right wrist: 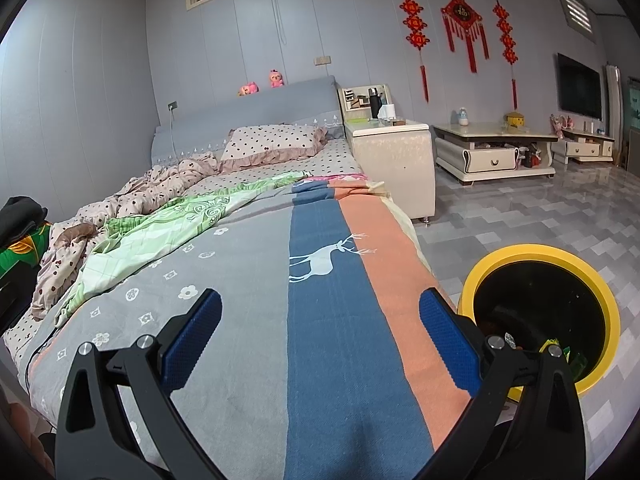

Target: Collect trash

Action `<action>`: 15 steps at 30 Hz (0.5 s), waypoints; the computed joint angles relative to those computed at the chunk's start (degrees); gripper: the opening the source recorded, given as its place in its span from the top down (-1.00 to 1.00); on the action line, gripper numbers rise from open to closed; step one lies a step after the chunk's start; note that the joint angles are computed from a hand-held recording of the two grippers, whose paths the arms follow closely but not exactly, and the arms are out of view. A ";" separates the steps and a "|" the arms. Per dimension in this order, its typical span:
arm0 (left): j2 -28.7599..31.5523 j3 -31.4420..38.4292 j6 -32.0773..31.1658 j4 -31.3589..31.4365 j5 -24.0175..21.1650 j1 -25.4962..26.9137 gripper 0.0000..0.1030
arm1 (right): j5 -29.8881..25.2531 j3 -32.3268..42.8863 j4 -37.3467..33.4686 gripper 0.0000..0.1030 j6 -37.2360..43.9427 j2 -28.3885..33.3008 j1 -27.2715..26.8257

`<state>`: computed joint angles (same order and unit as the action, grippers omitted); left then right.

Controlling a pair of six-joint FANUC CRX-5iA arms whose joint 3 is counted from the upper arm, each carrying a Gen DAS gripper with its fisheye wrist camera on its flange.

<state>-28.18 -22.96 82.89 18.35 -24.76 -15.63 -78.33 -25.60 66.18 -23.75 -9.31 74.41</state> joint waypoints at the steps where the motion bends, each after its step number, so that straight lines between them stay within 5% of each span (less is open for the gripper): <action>1: -0.01 -0.02 -0.02 0.03 -0.01 -0.08 -0.84 | 0.10 -0.11 -0.07 -0.84 -0.13 -0.06 0.03; 15: -0.17 0.18 1.07 -0.88 -0.39 -0.53 -0.84 | 0.64 0.30 -0.64 -0.84 -0.30 0.38 -0.20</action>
<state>-28.35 -22.78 83.97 17.47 -25.15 -16.16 -77.69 -25.30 65.54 -24.05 -8.93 74.21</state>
